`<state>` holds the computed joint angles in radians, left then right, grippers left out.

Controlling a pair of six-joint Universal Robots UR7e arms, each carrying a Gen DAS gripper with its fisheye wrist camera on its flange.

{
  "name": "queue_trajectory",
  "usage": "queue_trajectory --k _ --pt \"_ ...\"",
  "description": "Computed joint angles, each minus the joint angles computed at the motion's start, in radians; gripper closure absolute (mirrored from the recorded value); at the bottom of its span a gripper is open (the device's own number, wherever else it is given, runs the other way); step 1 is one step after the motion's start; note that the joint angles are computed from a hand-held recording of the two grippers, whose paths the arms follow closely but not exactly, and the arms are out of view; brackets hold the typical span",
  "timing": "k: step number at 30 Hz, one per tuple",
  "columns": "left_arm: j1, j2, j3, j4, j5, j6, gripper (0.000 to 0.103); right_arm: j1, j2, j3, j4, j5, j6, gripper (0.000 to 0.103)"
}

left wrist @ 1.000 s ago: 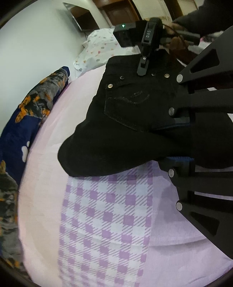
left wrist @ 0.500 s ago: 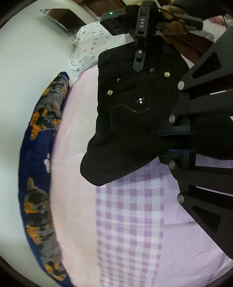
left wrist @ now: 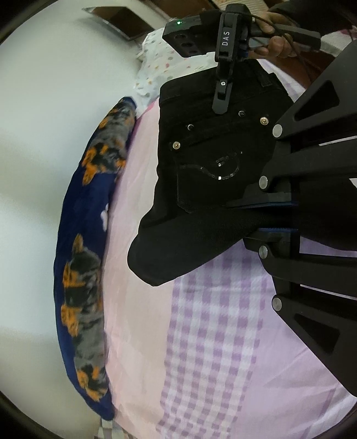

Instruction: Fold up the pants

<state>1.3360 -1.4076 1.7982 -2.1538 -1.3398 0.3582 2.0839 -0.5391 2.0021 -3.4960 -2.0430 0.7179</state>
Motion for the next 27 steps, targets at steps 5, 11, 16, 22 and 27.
queue_trajectory --k 5,11,16,22,27 --pt "0.025 0.039 -0.049 -0.026 0.023 0.017 0.093 -0.030 0.025 -0.085 0.063 0.040 -0.050 0.076" --pt "0.046 0.102 -0.115 -0.046 0.047 0.033 0.093 -0.069 0.049 -0.180 0.139 0.071 -0.105 0.076" --pt "0.055 0.164 -0.179 -0.057 0.053 0.037 0.093 -0.094 0.064 -0.247 0.193 0.080 -0.137 0.076" --pt "0.057 0.246 -0.270 -0.063 0.070 0.044 0.093 -0.119 0.086 -0.339 0.270 0.073 -0.166 0.076" --pt "0.058 0.305 -0.342 -0.053 0.078 0.042 0.093 -0.137 0.101 -0.401 0.314 0.071 -0.189 0.076"
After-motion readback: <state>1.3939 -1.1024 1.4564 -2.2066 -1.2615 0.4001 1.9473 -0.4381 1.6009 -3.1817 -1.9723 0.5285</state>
